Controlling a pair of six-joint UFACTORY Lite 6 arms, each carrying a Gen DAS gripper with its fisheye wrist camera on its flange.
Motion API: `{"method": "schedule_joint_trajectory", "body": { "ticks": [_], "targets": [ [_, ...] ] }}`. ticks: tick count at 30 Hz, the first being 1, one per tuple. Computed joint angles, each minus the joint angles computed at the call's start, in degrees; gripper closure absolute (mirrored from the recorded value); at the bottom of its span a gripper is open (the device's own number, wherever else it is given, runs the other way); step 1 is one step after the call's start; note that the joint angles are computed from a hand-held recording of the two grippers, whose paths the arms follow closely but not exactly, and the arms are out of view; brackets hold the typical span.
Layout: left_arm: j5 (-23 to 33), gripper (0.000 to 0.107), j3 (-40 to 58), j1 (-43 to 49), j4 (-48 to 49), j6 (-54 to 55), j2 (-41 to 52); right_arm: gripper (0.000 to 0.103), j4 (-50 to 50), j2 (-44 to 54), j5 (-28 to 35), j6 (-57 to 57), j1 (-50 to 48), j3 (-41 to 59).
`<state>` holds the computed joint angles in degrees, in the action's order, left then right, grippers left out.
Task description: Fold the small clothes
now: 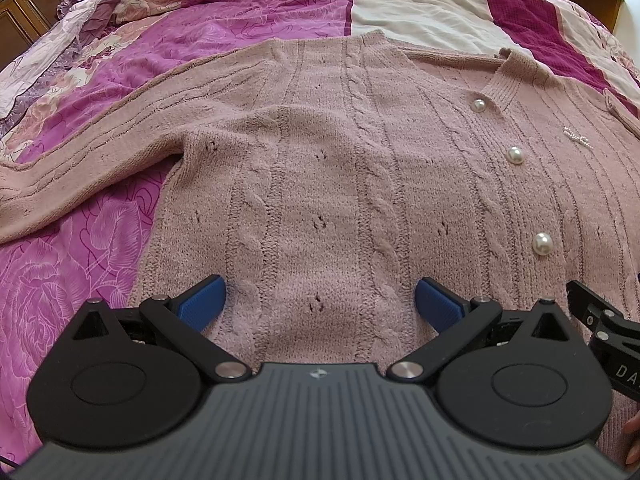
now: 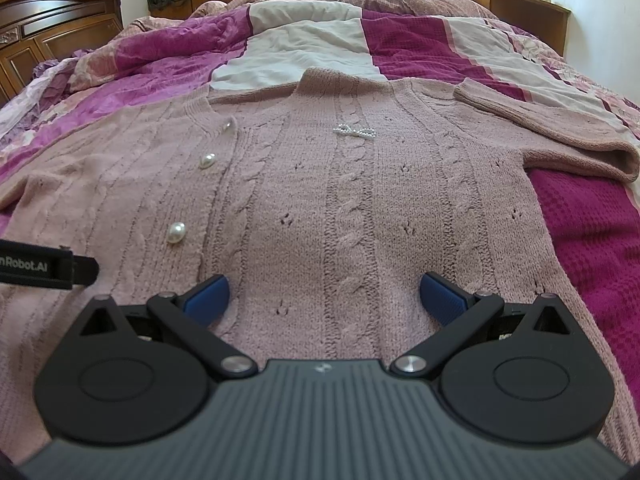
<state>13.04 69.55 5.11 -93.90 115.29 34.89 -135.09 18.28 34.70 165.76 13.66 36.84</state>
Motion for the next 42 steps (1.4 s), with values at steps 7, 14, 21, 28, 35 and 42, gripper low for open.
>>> {"method": "schedule_joint_trajectory", "body": {
  "ticks": [7, 14, 21, 28, 35, 42],
  "targets": [
    [-0.1, 0.004, 0.0, 0.0, 0.1, -0.1, 0.0, 0.000, 0.2, 0.0, -0.9, -0.6, -0.4, 0.4],
    [0.0, 0.004, 0.4, -0.1, 2.0, -2.0, 0.6, 0.000, 1.1, 0.5, -1.6, -1.9, -0.5, 1.1],
    [0.0, 0.004, 0.9, -0.1, -0.1, 0.4, 1.4, 0.000, 1.1, 0.7, -1.2, -1.9, -0.3, 1.1],
    [-0.2, 0.004, 2.4, -0.3, 10.5, -10.1, 1.5, 0.000, -1.6, -1.0, -4.9, -1.4, -2.4, 1.3],
    [0.9, 0.004, 2.7, -0.1, 22.0, -20.7, -0.1, 0.000, -2.3, -3.9, -9.7, -3.5, -4.4, 1.4],
    [4.4, 0.004, 3.5, 0.3, 30.1, -28.7, -2.7, 0.000, -11.0, -9.3, -15.7, 2.8, -8.8, 0.9]
  ]
}}
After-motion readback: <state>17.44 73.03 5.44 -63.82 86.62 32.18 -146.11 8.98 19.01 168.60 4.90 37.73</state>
